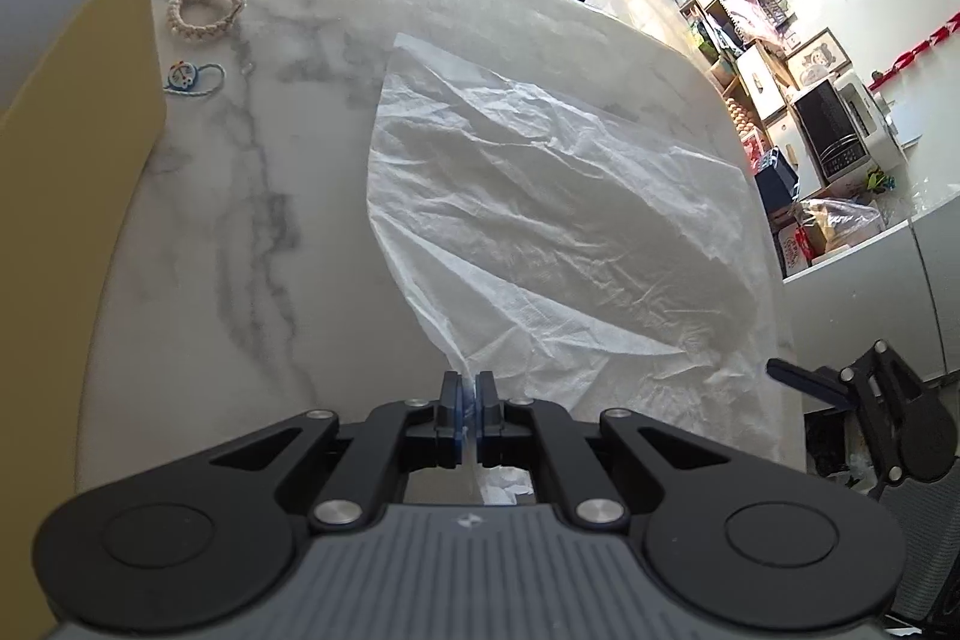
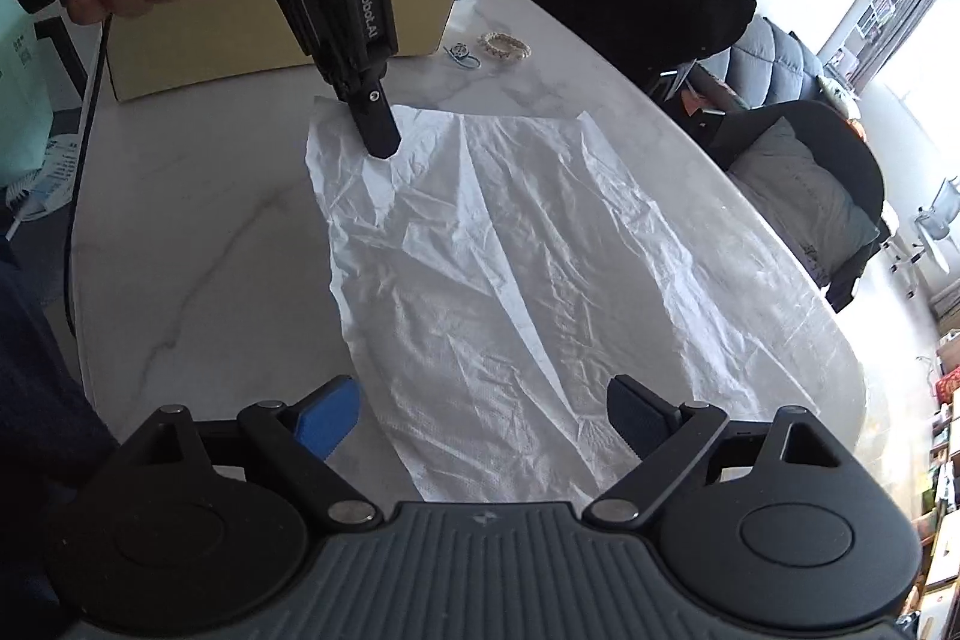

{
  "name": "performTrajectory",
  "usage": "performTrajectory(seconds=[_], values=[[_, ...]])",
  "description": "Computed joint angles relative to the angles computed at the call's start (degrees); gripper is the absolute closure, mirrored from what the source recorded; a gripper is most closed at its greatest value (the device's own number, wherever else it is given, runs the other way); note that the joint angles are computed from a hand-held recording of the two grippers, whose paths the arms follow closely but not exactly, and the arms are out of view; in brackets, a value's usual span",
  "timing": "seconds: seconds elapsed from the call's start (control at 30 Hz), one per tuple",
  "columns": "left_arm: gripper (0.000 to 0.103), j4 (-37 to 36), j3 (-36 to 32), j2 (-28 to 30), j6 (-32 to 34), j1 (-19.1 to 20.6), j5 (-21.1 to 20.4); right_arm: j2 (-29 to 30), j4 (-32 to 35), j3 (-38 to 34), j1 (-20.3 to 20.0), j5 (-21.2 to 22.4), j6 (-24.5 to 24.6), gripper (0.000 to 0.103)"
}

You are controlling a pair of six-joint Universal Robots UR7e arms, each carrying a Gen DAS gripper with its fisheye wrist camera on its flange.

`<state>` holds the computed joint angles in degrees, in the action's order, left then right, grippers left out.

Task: Fold shopping bag

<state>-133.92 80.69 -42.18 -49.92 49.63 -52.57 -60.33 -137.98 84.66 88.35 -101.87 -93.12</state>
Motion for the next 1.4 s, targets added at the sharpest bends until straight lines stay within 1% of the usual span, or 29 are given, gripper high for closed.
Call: performTrajectory(seconds=[0.07, 0.1, 0.13, 0.17, 0.23, 0.27, 0.3, 0.33, 0.37, 0.4, 0.47, 0.5, 0.53, 0.57, 0.6, 0.63, 0.67, 0.7, 0.8, 0.83, 0.87, 0.93, 1.0, 1.1, 1.23, 1.4], values=[[0.102, -0.92, -0.01, -0.12, -0.77, 0.12, -0.79, 0.18, 0.04, 0.52, -0.16, 0.02, -3.23, 0.014], [0.101, -1.07, -0.11, -0.14, -1.19, 0.13, -0.93, 0.39, 0.12, 0.7, -0.16, -0.23, -4.52, 0.019], [0.102, -1.23, -0.22, -0.16, -1.6, 0.13, -1.05, 0.7, 0.21, 0.82, -0.12, -0.68, -5.55, 0.026], [0.101, -1.18, -0.5, -0.06, -1.39, 0.02, -0.99, 1.0, -0.4, 1.16, -0.1, -1.14, -6.48, 0.03], [0.101, -1.04, -0.95, 0.1, -0.95, -0.19, -0.83, 1.58, -2.8, 2.19, -0.14, -2.05, -8.18, 0.047], [0.101, -0.95, -1.12, 0.16, -0.73, -0.29, -0.71, 2.01, -3.31, 2.1, -0.16, -2.23, -8.03, 0.052], [0.101, -0.44, -1.37, 0.25, -0.36, -0.46, -0.28, 2.57, -3.27, 1.51, -0.17, -2.2, -7.08, 0.06], [0.101, 0.1, -1.66, 0.35, 0.01, -0.62, 0.15, 3.2, -2.1, 0.35, -0.08, -2.67, -5.07, 0.079], [0.101, 0.97, -2.02, 0.52, 0.61, -0.78, 0.71, 3.91, 0.01, -1.31, 0.08, -3.5, -2.19, 0.091], [0.101, 1.35, -2.16, 0.6, 1.37, -0.84, 0.93, 4.65, 2.19, -3.02, 0.24, -4.27, 0.71, 0.1], [0.096, 3.05, -2.59, 0.8, 3.11, -1.18, 1.94, 5.63, 6.43, -6.09, 0.29, -4.74, 5.06, 0.1], [0.094, 4.68, -3.08, 1.0, 3.71, -1.47, 3.07, 5.86, 7.63, -7.0, 0.27, -4.81, 6.12, 0.1], [0.086, 5.14, -3.1, 1.02, 4.55, -1.66, 3.85, 5.9, 8.11, -7.43, 0.24, -4.93, 6.23, 0.1], [0.069, 5.6, -3.13, 1.04, 5.39, -1.86, 4.64, 5.91, 8.37, -7.74, 0.22, -5.05, 6.26, 0.1], [0.061, 5.99, -3.14, 1.05, 6.27, -2.05, 5.45, 5.91, 8.48, -7.98, 0.22, -5.15, 6.37, 0.1], [0.047, 5.16, -2.7, 0.99, 8.23, -2.36, 6.97, 5.87, 8.69, -8.22, 0.2, -5.22, 6.62, 0.1], [0.042, 4.73, -2.4, 0.95, 9.94, -2.64, 7.95, 5.9, 9.08, -8.58, 0.2, -5.27, 7.05, 0.099], [0.041, 4.26, -2.1, 0.93, 11.69, -2.92, 8.89, 6.02, 9.46, -9.04, 0.22, -5.35, 7.61, 0.098], [0.032, 3.54, -1.44, 0.85, 18.65, -3.32, 9.83, 6.43, 10.64, -10.48, 0.33, -5.71, 9.24, 0.097], [0.029, 3.18, -1.3, 0.86, 21.04, -3.29, 9.5, 6.6, 11.18, -11.06, 0.43, -5.88, 9.68, 0.097], [0.027, 2.22, -0.68, 0.72, 25.28, -3.43, 9.22, 6.64, 11.7, -11.49, 0.49, -6.08, 10.1, 0.097], [0.023, 1.3, 0.03, 0.76, 29.34, -3.66, 9.67, 6.85, 12.58, -12.37, 0.55, -6.32, 10.86, 0.094], [0.023, 0.51, 0.61, 0.97, 33.68, -3.9, 10.4, 7.17, 13.43, -13.33, 0.63, -6.49, 11.6, 0.093], [0.023, -1.26, 1.04, 1.37, 37.07, -3.72, 9.63, 7.64, 15.26, -14.89, 0.58, -6.77, 12.3, 0.093], [0.023, -3.87, 1.73, 1.75, 42.06, -3.55, 8.22, 8.55, 19.16, -17.97, 0.55, -6.45, 15.44, 0.093], [0.022, -7.5, 3.22, 1.23, 47.41, -3.13, 5.78, 9.43, 20.54, -20.06, 0.62, -6.32, 18.18, 0.093]])
